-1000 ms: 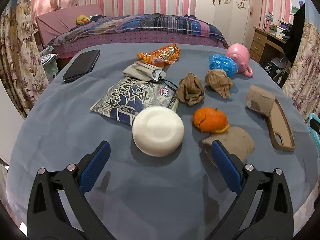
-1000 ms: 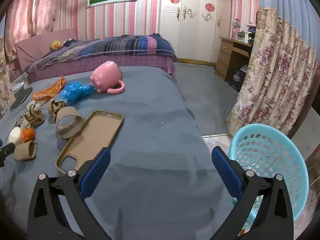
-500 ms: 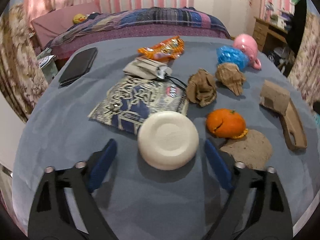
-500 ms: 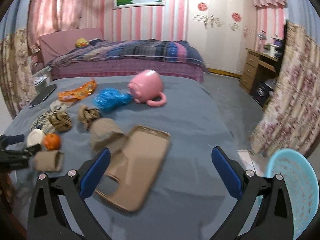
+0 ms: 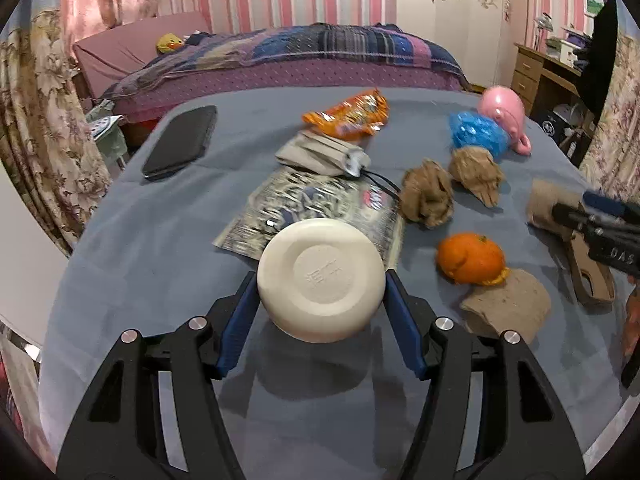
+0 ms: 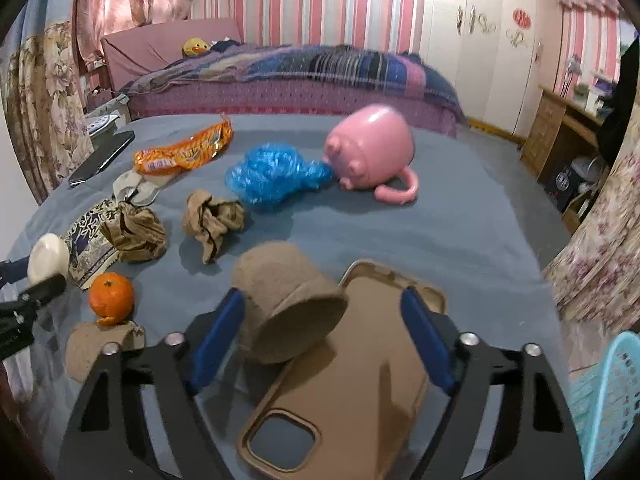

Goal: Collect trash
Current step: 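Grasp the white round disc with the left tool while the right tool grasps the brown paper cup, then carry the disc in the left tool while the right tool carries the cup to the basket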

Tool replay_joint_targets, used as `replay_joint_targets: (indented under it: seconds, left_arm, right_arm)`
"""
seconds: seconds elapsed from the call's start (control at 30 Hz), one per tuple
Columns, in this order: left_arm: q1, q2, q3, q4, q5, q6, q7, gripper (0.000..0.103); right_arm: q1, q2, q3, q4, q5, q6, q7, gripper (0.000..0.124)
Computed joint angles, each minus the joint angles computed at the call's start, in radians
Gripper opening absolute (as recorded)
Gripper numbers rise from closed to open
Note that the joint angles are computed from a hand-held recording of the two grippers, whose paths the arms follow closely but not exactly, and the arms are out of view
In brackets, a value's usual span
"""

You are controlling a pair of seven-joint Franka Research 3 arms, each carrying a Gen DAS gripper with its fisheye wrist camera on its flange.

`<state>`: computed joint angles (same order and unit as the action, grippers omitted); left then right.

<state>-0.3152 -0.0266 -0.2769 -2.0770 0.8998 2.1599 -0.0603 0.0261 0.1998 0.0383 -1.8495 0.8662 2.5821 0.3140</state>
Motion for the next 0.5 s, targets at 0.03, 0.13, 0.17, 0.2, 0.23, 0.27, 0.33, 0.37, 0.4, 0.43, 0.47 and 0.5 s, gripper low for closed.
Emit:
replay_joint_targets:
  seconds: [0.03, 0.13, 0.17, 0.2, 0.23, 0.27, 0.33, 0.37, 0.4, 0.43, 0.47, 0.5]
  left_arm:
    - [0.001, -0.009, 0.001, -0.008, -0.001, 0.003, -0.007, 0.061]
    - [0.006, -0.027, 0.001, -0.025, -0.010, 0.002, -0.019, 0.061]
    - [0.007, -0.030, -0.001, -0.026, -0.012, -0.002, -0.022, 0.061]
    - [0.007, -0.031, -0.004, -0.026, -0.012, -0.008, -0.025, 0.061]
    - [0.006, -0.032, -0.006, -0.024, -0.011, -0.014, -0.026, 0.061]
    - [0.005, -0.031, -0.009, -0.021, -0.009, -0.022, -0.025, 0.061]
    - [0.002, -0.026, -0.013, -0.008, -0.003, -0.040, -0.024, 0.061]
    - [0.000, -0.027, -0.015, -0.003, 0.001, -0.046, -0.025, 0.061]
    - [-0.003, -0.025, -0.017, 0.005, 0.007, -0.056, -0.027, 0.061]
    - [-0.005, -0.023, -0.019, 0.012, 0.012, -0.062, -0.029, 0.061]
    - [-0.008, -0.020, -0.021, 0.020, 0.017, -0.070, -0.030, 0.061]
    - [-0.012, -0.015, -0.023, 0.032, 0.025, -0.080, -0.032, 0.061]
  right_arm:
    - [-0.003, 0.005, -0.002, 0.007, -0.005, -0.028, 0.011, 0.066]
    - [-0.016, 0.013, -0.003, 0.022, 0.002, -0.102, 0.010, 0.048]
    - [-0.019, 0.008, -0.001, 0.017, 0.015, -0.104, -0.004, 0.048]
    - [-0.020, 0.005, -0.001, 0.014, 0.023, -0.104, -0.014, 0.046]
    - [-0.021, -0.001, 0.000, 0.008, 0.037, -0.102, -0.031, 0.045]
    - [-0.022, -0.004, -0.002, 0.006, 0.046, -0.099, -0.041, 0.045]
    - [-0.026, -0.020, -0.004, -0.007, 0.085, -0.084, -0.076, 0.044]
    - [-0.030, -0.026, -0.008, -0.008, 0.100, -0.088, -0.083, 0.044]
    - [-0.033, -0.028, -0.013, -0.005, 0.108, -0.094, -0.085, 0.044]
    - [-0.037, -0.033, -0.018, -0.004, 0.118, -0.099, -0.089, 0.044]
    - [-0.041, -0.037, -0.022, -0.002, 0.128, -0.101, -0.094, 0.044]
    - [-0.048, -0.046, -0.028, -0.006, 0.148, -0.097, -0.109, 0.044]
